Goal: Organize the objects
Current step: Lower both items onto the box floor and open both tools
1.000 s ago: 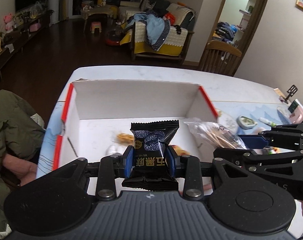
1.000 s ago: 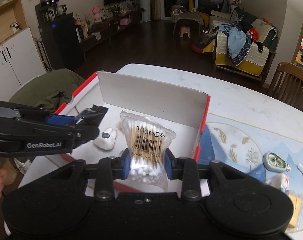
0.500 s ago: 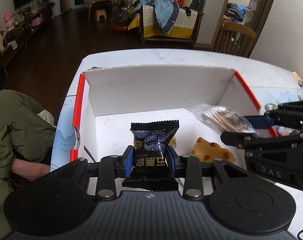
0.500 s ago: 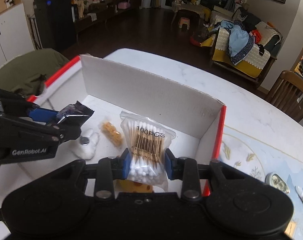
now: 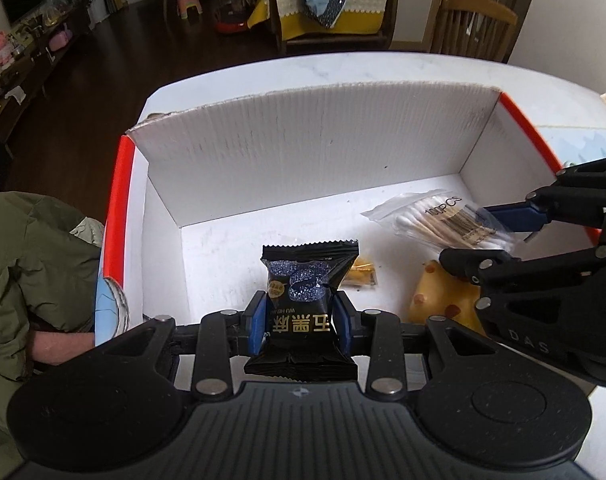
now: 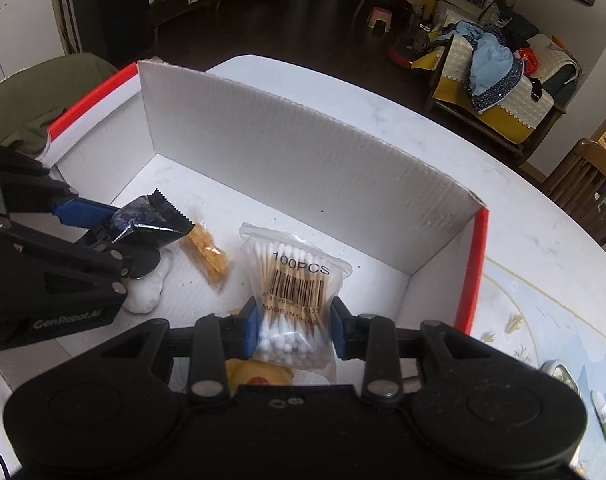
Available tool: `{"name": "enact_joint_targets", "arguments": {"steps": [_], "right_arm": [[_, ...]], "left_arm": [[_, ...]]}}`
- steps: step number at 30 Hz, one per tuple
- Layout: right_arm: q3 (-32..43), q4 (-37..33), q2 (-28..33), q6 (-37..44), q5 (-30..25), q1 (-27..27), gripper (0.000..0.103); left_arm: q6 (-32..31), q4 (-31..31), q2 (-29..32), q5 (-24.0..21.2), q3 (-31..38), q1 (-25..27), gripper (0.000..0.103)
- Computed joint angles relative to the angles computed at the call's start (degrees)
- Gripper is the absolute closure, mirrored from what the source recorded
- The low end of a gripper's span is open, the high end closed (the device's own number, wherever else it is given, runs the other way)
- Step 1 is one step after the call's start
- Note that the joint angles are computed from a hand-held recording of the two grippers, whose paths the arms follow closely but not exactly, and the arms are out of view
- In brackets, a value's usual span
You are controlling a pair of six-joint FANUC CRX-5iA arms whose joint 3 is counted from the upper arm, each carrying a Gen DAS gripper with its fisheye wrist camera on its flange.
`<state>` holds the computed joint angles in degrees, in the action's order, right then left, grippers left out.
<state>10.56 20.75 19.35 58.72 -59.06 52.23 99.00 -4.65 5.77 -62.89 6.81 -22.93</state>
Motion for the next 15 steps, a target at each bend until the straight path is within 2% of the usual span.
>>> {"name": "enact_joint_targets", "arguments": {"steps": [5, 15], "right_arm": [[-1.1, 0.9, -0.4, 0.2, 0.6, 0.4, 0.062], [-3.6, 1.2, -3.3, 1.3, 2.9, 0.8, 0.057]], "left_arm": [[-0.8, 0.1, 1.6, -1.9, 1.5, 0.1, 0.069], [-2.2, 1.6, 3.2, -4.9, 3.3, 0.6, 0.068]]}}
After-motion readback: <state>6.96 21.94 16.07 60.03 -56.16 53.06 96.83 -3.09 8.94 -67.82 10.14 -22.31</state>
